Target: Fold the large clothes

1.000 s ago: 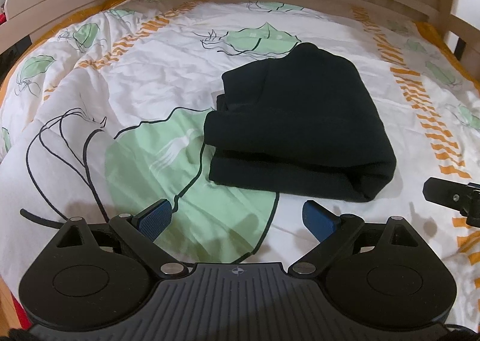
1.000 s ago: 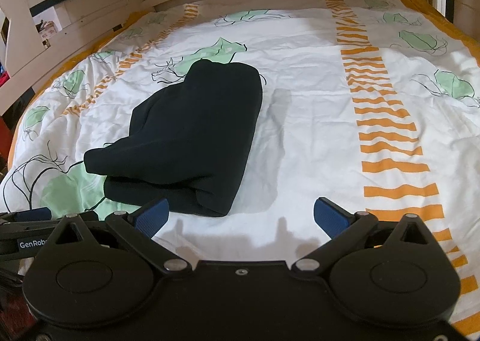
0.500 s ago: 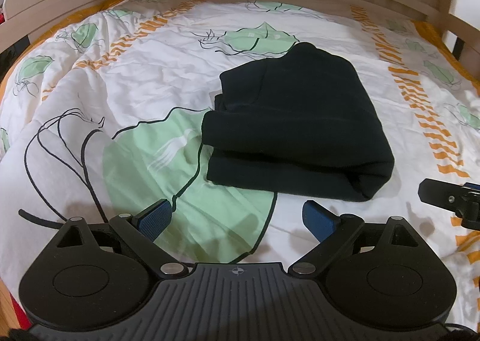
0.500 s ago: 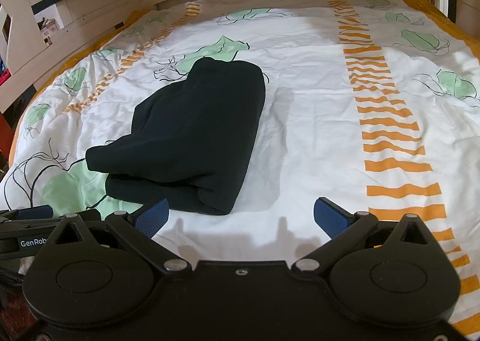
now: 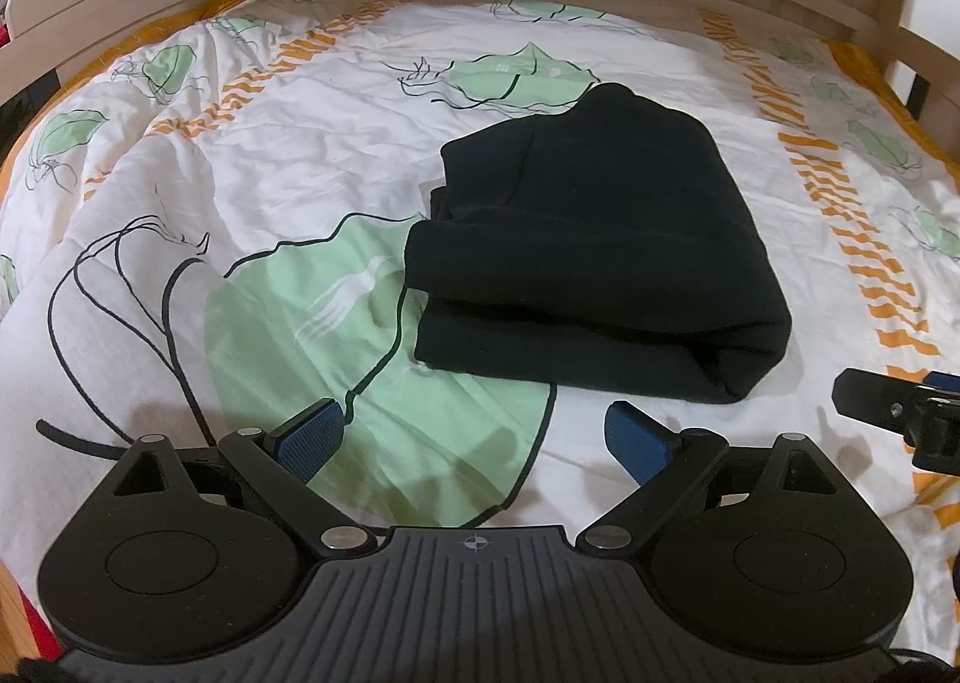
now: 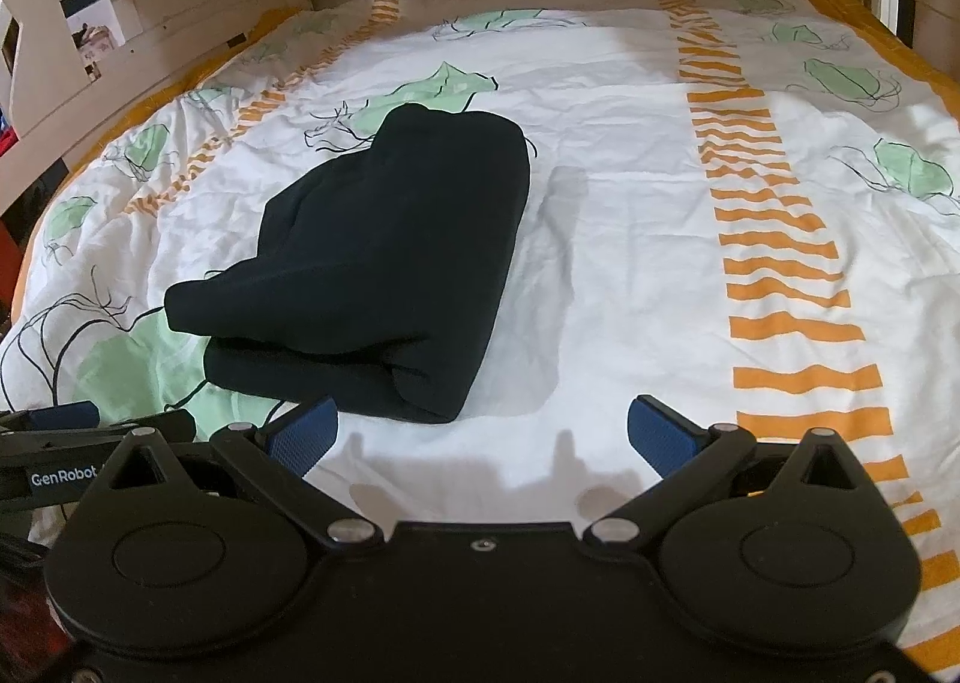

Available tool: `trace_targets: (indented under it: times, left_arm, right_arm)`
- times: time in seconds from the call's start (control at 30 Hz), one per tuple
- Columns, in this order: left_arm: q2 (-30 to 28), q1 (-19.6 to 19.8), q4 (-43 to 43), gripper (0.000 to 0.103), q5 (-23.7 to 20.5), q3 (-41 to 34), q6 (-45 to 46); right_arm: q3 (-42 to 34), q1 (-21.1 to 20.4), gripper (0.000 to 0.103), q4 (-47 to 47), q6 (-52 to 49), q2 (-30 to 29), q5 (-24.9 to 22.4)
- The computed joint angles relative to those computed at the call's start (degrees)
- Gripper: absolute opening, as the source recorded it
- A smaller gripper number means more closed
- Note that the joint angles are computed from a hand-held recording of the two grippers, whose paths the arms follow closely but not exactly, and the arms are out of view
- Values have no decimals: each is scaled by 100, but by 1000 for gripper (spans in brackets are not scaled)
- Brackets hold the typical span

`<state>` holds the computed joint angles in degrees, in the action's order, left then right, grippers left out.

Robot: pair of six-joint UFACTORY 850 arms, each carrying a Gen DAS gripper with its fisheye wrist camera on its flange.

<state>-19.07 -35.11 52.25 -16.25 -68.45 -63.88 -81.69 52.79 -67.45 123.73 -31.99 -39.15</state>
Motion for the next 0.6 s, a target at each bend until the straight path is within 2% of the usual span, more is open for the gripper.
trace_targets:
  times: [0.43,0.6]
  left_arm:
    - [-6,10,264,95,18,33,-228]
    - [-19,31,121,95,29,4,-68]
  right_arm:
    - [26,-10,102,24,-33,16,19]
    - [27,-18,102,47,-69,10,47]
